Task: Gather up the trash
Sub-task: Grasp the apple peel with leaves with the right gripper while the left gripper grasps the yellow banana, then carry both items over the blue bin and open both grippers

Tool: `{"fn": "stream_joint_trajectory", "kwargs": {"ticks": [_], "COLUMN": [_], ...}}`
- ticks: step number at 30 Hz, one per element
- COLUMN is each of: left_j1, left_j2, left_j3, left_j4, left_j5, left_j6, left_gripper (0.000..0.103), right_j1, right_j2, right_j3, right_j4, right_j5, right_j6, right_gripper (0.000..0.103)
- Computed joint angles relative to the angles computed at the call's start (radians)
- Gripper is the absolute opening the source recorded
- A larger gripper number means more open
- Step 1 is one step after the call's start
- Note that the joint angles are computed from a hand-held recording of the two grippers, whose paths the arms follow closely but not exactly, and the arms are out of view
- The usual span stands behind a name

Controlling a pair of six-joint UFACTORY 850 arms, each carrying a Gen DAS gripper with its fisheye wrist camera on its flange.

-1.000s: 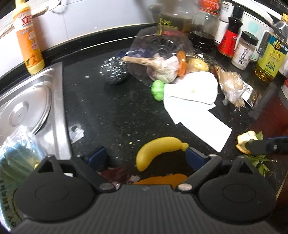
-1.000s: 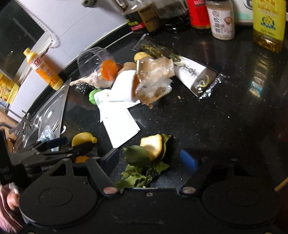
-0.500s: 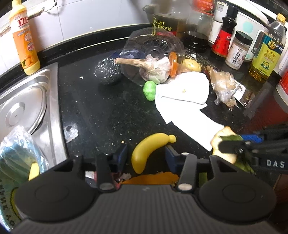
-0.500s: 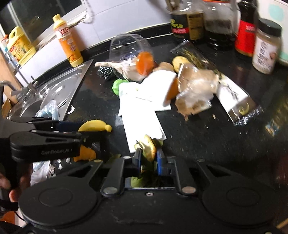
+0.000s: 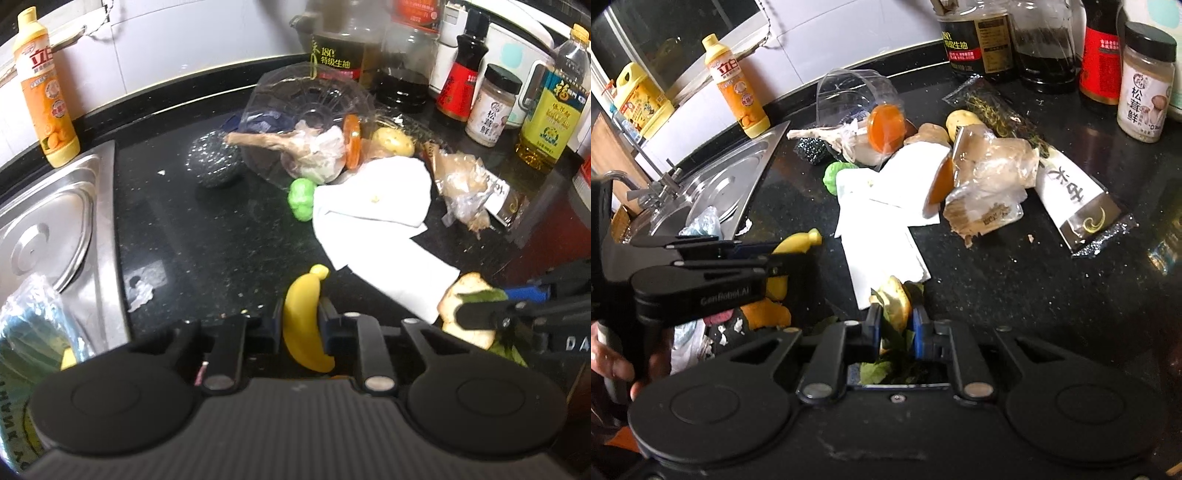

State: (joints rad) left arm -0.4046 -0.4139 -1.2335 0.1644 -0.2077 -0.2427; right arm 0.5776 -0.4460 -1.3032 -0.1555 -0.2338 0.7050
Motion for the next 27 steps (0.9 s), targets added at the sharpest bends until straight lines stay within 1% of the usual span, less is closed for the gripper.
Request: {"fn": "stream_joint_trajectory", "kwargs": {"ticks": [3,4,6,9,11,15,18,20,22,24,27], "left_j1": [-0.011,-0.011,-0.005,0.010,0.018,0.039,0.065,0.087,0.108,0.130,0.165], "left_j2": [0.003,0.005,0.012,0.032,0.050,0.096,0.133,0.160,0.187,0.210,0.246], "left_j3": [0.007,0.009,0.013,0.028,0.042,0.082,0.117,0.144,0.173,0.200,0.242], "left_j4": [0.127,0.126,0.077,-0.010,0.003,0.106,0.220,0.286,0.394,0.467,0.602], "left_j5": [0.004,0.002,0.005,0.022,0.038,0.061,0.071,0.075,0.075,0.075,0.063], "left_j6": [-0.135,-0.142,-0.110,-0.049,-0.072,-0.199,-0.333,-0.418,-0.540,-0.625,-0.778], "left_gripper": [0.019,0.019,0.019,0.019,0.019,0.019,0.019,0.019,0.019,0.019,0.019], "right_j1": [0.004,0.002,-0.003,-0.015,-0.018,-0.011,0.001,0.007,0.013,0.022,0.038], "right_j2": [0.002,0.002,0.008,0.016,0.018,0.007,-0.013,-0.037,-0.062,-0.091,-0.140], "right_j3": [0.000,-0.001,0.002,0.005,0.001,-0.032,-0.077,-0.118,-0.161,-0.209,-0.286], "right_j4": [-0.012,-0.003,0.021,0.115,0.145,0.156,0.185,0.267,0.369,0.470,0.572], "right_j5": [-0.006,-0.008,-0.005,0.009,0.017,0.017,0.012,0.007,-0.001,-0.014,-0.042], "right_j6": [0.016,0.014,0.011,-0.049,-0.068,-0.086,-0.137,-0.228,-0.335,-0.449,-0.572], "right_gripper": [0.015,0.015,0.015,0.014,0.014,0.014,0.014,0.014,0.014,0.014,0.014]}}
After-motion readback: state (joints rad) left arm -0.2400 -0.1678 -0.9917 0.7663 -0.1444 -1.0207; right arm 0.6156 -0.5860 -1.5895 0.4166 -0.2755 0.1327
